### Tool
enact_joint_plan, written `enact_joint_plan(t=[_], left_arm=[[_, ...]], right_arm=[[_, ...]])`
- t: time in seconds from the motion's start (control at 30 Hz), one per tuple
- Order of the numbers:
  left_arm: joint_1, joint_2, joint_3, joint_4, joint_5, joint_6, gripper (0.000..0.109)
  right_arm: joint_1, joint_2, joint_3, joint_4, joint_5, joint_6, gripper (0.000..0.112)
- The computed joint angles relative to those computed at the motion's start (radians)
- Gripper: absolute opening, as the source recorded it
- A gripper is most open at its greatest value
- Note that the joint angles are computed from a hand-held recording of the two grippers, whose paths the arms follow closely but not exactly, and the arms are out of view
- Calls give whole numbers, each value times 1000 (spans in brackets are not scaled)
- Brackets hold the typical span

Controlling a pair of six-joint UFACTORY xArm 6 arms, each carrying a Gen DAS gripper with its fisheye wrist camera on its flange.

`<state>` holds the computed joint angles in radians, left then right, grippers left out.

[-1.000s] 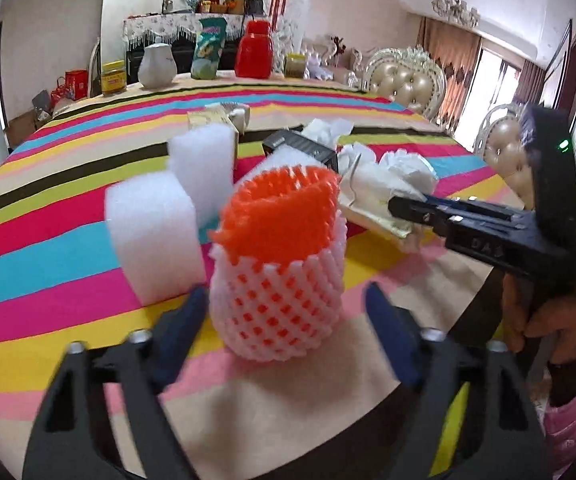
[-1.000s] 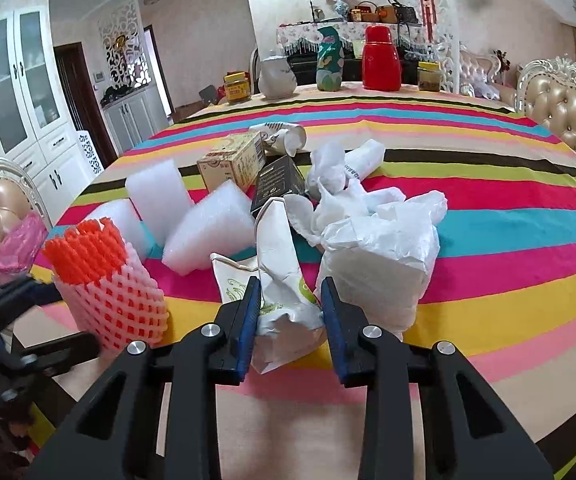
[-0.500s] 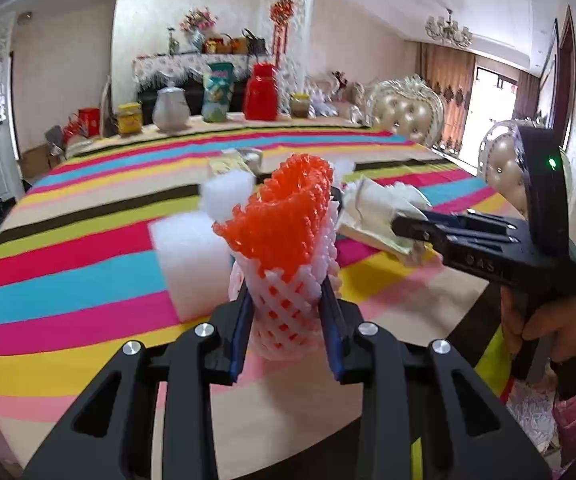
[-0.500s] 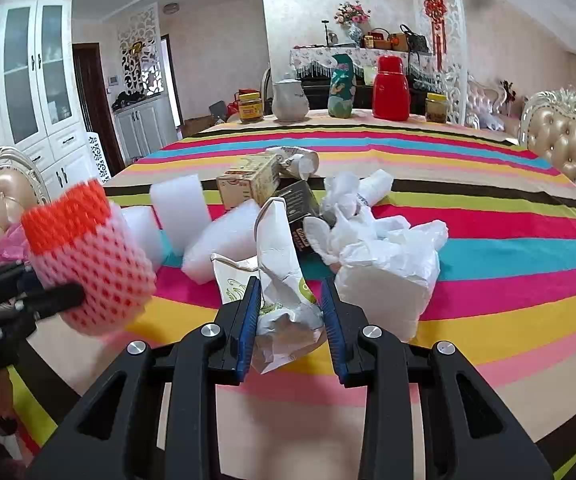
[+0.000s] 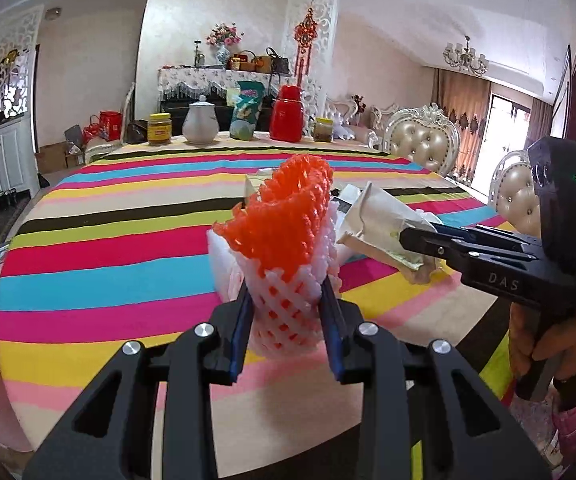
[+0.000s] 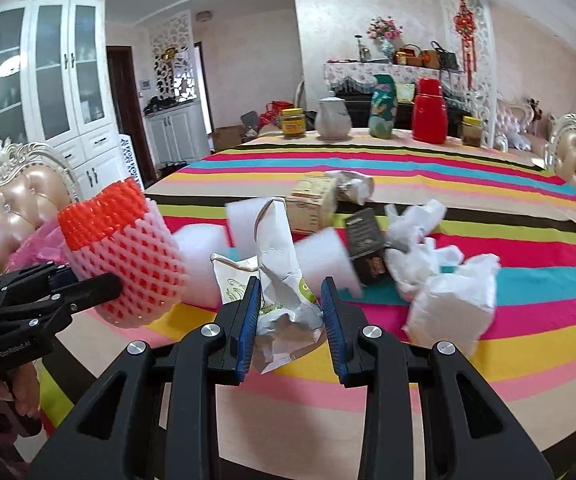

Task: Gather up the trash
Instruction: 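Carry the paper bag and orange-topped net in both tools to the bin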

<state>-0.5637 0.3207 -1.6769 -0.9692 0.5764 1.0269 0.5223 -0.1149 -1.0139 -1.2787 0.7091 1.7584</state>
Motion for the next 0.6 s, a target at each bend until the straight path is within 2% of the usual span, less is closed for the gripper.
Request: enact_joint_plan(t=[0.3, 0.6], left_arm=[[71, -46, 43, -100, -23, 63, 31], [174, -84, 68, -175, -82, 107, 31]], right_arm=[[27, 135, -168, -40, -34, -30, 31], [44, 376, -471, 11, -109, -186, 31]])
